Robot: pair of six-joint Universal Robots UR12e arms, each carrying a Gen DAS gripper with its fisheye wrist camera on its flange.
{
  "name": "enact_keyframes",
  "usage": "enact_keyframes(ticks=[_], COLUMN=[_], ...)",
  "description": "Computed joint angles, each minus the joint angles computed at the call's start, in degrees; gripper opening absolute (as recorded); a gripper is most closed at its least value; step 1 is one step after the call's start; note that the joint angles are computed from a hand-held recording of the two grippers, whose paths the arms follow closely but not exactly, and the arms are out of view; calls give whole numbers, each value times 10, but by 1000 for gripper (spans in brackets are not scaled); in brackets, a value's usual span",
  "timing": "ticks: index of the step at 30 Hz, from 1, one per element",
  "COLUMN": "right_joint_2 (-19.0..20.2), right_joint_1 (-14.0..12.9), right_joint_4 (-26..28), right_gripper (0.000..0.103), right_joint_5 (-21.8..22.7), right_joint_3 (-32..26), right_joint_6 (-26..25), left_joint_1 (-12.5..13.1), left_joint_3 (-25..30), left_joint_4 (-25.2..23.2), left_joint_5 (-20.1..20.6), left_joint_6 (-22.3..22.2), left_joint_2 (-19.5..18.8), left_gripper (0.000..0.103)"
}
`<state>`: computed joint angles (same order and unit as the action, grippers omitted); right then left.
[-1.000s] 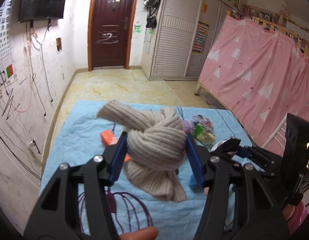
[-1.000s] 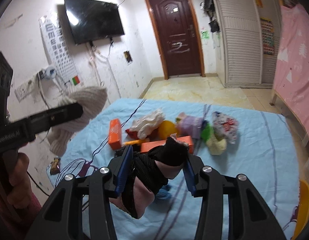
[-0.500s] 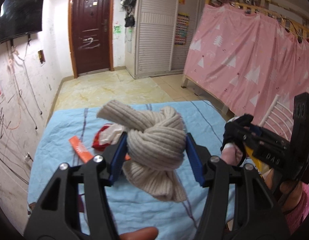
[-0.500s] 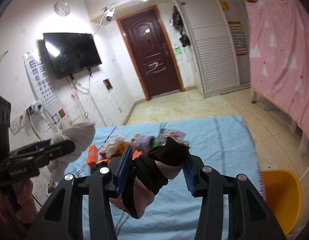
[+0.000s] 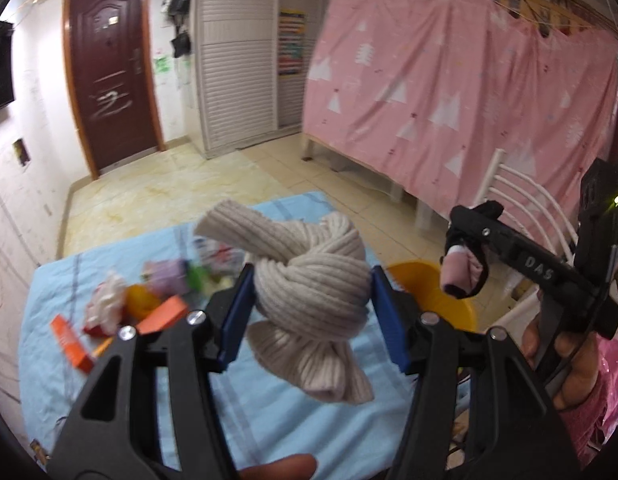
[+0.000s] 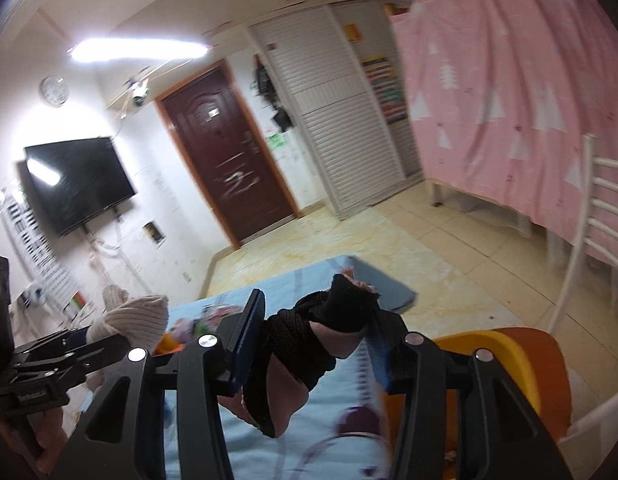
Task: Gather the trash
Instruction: 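Carry the scarf and black cloth over the yellow bin and open both tools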
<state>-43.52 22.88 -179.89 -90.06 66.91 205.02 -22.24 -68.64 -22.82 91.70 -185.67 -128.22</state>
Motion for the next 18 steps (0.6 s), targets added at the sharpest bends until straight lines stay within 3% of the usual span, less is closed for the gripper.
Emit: enact_keyframes(ticks=[7,18], right_joint_2=[-17,-6], right_joint_1=[-13,-27], right_joint_4=[-13,21], right_gripper=[42,45], right_joint_5=[-80,-89], right_joint_3=[41,38], right_joint_6=[25,60], left_joint_1=[-25,-50], left_joint_3=[76,225], left_joint_4=[-34,-130], left_joint_5=[-17,-23], left_joint_6=[30,55], left_joint_2=[-45,-130], left_gripper=[55,56])
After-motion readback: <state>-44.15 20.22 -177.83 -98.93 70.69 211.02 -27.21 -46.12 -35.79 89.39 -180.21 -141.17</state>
